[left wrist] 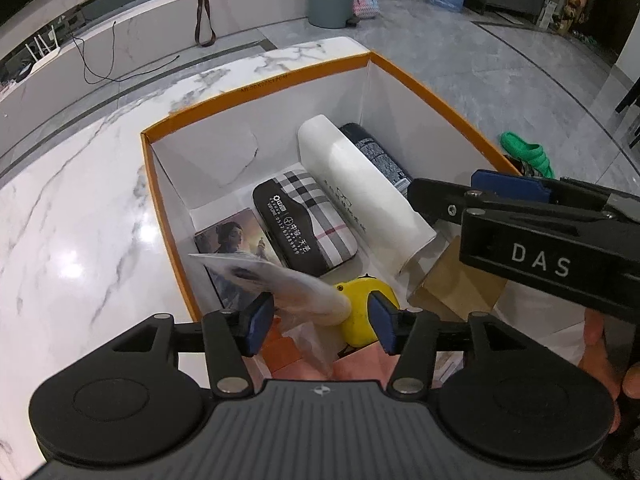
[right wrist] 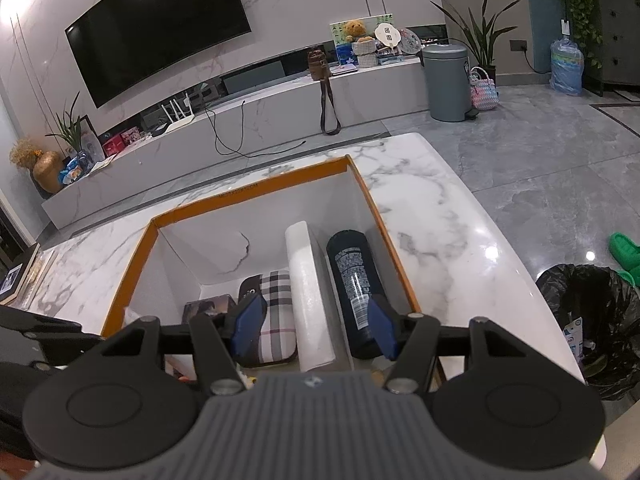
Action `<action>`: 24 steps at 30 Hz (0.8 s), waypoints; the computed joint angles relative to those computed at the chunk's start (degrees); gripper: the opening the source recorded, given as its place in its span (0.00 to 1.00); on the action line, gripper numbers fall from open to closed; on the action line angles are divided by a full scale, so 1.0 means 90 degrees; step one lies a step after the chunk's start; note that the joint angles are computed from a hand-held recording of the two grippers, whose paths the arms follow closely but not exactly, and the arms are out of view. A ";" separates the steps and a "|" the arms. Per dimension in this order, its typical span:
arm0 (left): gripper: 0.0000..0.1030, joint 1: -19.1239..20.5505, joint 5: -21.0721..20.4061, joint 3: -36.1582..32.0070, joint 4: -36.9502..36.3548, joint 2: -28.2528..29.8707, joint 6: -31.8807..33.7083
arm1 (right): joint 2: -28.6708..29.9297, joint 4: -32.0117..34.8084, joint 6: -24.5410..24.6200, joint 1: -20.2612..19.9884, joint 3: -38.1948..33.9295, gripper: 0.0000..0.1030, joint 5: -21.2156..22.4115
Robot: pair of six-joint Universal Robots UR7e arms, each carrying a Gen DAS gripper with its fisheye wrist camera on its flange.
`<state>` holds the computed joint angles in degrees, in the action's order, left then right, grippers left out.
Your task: Organize rigid objects
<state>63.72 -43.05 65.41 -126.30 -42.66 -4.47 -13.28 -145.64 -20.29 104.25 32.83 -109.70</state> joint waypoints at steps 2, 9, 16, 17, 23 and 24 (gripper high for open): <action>0.61 -0.0018 -0.0063 0.0120 -0.0236 -0.0071 0.0099 | -0.0004 -0.0034 -0.0025 0.0001 0.0015 0.58 -0.0007; 0.62 -0.0209 -0.0059 0.0567 -0.0798 -0.0437 0.0293 | -0.0150 -0.0189 -0.0400 0.0081 0.0274 0.63 -0.0050; 0.63 -0.0545 0.0273 0.1465 -0.1881 -0.1042 0.0818 | -0.0995 -0.1346 -0.0922 0.0235 0.1754 0.68 0.0249; 0.63 -0.0607 0.0348 0.1645 -0.2177 -0.1143 0.0908 | -0.1112 -0.1350 -0.0909 0.0248 0.1911 0.68 0.0300; 0.63 -0.0959 0.0614 0.2642 -0.4018 -0.1602 0.1637 | -0.1775 -0.1777 -0.1042 0.0381 0.2904 0.79 0.0375; 0.63 -0.1011 0.0713 0.2759 -0.4239 -0.1645 0.1703 | -0.1879 -0.1806 -0.1025 0.0400 0.3041 0.80 0.0398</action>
<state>54.62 -36.63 90.24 -164.44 -57.46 10.85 -30.19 -161.89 -29.51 107.85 60.20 -106.12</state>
